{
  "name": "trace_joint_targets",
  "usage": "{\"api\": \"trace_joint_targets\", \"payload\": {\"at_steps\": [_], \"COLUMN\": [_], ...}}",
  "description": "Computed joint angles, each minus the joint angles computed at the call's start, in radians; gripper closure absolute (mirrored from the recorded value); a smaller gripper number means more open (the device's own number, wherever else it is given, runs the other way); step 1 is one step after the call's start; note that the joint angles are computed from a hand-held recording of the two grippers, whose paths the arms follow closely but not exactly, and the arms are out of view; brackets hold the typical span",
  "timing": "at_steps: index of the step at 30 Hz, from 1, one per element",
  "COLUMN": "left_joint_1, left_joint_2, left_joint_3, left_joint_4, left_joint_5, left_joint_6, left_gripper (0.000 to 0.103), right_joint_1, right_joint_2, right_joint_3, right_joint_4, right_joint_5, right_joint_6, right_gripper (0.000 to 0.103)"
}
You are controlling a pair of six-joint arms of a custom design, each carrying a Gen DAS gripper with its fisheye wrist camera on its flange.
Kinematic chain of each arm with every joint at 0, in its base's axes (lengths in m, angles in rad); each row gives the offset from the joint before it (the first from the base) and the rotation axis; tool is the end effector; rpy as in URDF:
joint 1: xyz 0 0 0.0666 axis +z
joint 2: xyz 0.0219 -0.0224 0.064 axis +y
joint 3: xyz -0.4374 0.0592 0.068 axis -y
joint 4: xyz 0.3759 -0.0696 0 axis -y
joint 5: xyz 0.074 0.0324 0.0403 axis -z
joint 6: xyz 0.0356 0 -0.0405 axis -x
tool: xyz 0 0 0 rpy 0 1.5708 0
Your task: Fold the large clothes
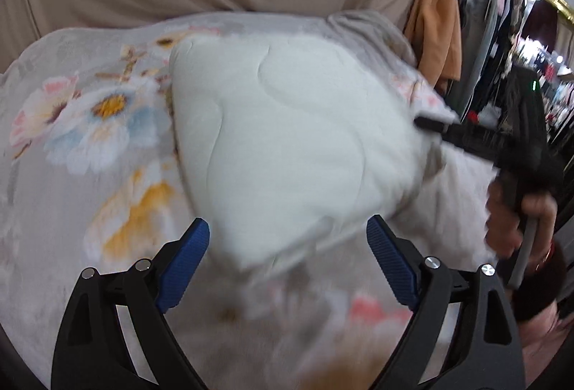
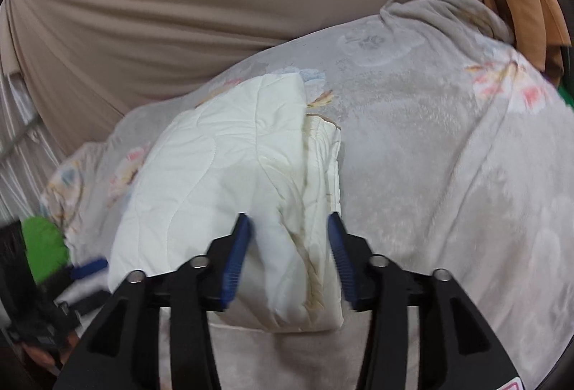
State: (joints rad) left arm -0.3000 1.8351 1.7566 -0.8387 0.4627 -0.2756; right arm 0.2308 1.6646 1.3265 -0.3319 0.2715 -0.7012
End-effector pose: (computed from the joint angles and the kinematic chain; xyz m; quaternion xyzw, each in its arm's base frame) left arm 0.6073 -0.2049 0.4214 0.3322 0.8630 -0.2210 0.3098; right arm 0.5571 0.1207 0.3676 0.2652 0.8537 0.0850 0.4401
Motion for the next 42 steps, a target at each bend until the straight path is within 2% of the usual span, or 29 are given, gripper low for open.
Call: {"api": "trace_joint_targets", "payload": {"at_steps": [2,4,5,6,8,10,11,12,14,15,17,19,21,23,25,28,31,34,36,38,39,40,42], "left_joint_1": [0.005,0.011,0.019,0.023,0.028,0.021,0.018,0.018,0.019,0.020,0.020,0.021,0.032,0.045,0.056,0.052,0.019,-0.023,-0.049,-0.069,-0.076,-0.083,-0.089], "left_joint_2": [-0.001,0.019,0.028,0.033,0.036,0.030,0.033,0.041,0.061,0.068,0.068,0.051,0.026,0.001,-0.019,-0.017,0.013,0.077,0.119,0.157,0.166,0.169,0.165], "left_joint_3": [-0.037,-0.032,-0.028,-0.024,-0.014,-0.016,-0.014,-0.005,0.009,0.012,0.011,0.007,0.006,0.012,0.015,0.053,0.112,0.207,0.260,0.301,0.307,0.301,0.279], "left_joint_4": [0.012,0.010,0.024,0.036,0.055,0.082,0.084,0.068,0.033,0.026,0.014,0.002,-0.019,-0.032,-0.002,0.052,0.097,0.054,0.016,-0.016,-0.019,0.000,0.037], "left_joint_5": [-0.045,-0.074,-0.068,-0.063,-0.074,-0.131,-0.156,-0.156,-0.139,-0.134,-0.125,-0.119,-0.081,-0.043,-0.001,0.009,-0.022,-0.057,-0.093,-0.120,-0.131,-0.150,-0.181], "left_joint_6": [0.013,0.072,0.116,0.142,0.164,0.152,0.140,0.136,0.145,0.150,0.142,0.115,0.085,0.056,0.072,0.119,0.134,0.117,0.108,0.102,0.103,0.108,0.115], "left_gripper": [0.016,0.019,0.026,0.029,0.038,0.040,0.040,0.040,0.040,0.040,0.040,0.040,0.042,0.042,0.038,0.036,0.034,0.034,0.034,0.034,0.034,0.031,0.028], "right_joint_1": [-0.014,-0.030,-0.038,-0.039,-0.020,0.002,0.007,0.011,0.006,-0.006,-0.032,-0.029,-0.025,-0.024,-0.024,-0.032,-0.017,0.013,0.026,0.029,0.030,0.031,0.026], "right_joint_2": [0.000,0.019,0.034,0.041,0.027,-0.025,-0.043,-0.052,-0.023,0.002,0.043,0.052,0.047,0.046,0.035,0.010,-0.008,-0.017,-0.007,0.019,0.037,0.057,0.115], "right_joint_3": [-0.020,-0.020,-0.016,-0.012,-0.005,-0.037,-0.049,-0.052,-0.029,-0.025,-0.049,-0.056,-0.045,-0.029,-0.041,-0.069,-0.039,0.036,0.089,0.151,0.182,0.214,0.288], "right_joint_4": [0.036,0.050,0.056,0.060,0.067,0.147,0.161,0.154,0.054,0.025,0.046,0.058,0.023,-0.013,-0.009,0.029,-0.016,-0.085,-0.111,-0.138,-0.155,-0.175,-0.243], "right_joint_5": [-0.067,-0.138,-0.175,-0.189,-0.144,-0.105,-0.097,-0.075,-0.030,-0.049,-0.120,-0.104,-0.077,-0.060,-0.062,-0.106,-0.054,0.078,0.138,0.149,0.151,0.161,0.175], "right_joint_6": [-0.032,-0.064,-0.079,-0.086,-0.054,-0.015,-0.008,0.001,-0.012,-0.037,-0.089,-0.089,-0.067,-0.054,-0.058,-0.091,-0.088,-0.016,0.046,0.106,0.130,0.153,0.188], "right_gripper": [0.050,0.053,0.069,0.074,0.086,0.091,0.092,0.092,0.092,0.092,0.089,0.086,0.082,0.072,0.070,0.069,0.069,0.069,0.072,0.089,0.092,0.098,0.102]}}
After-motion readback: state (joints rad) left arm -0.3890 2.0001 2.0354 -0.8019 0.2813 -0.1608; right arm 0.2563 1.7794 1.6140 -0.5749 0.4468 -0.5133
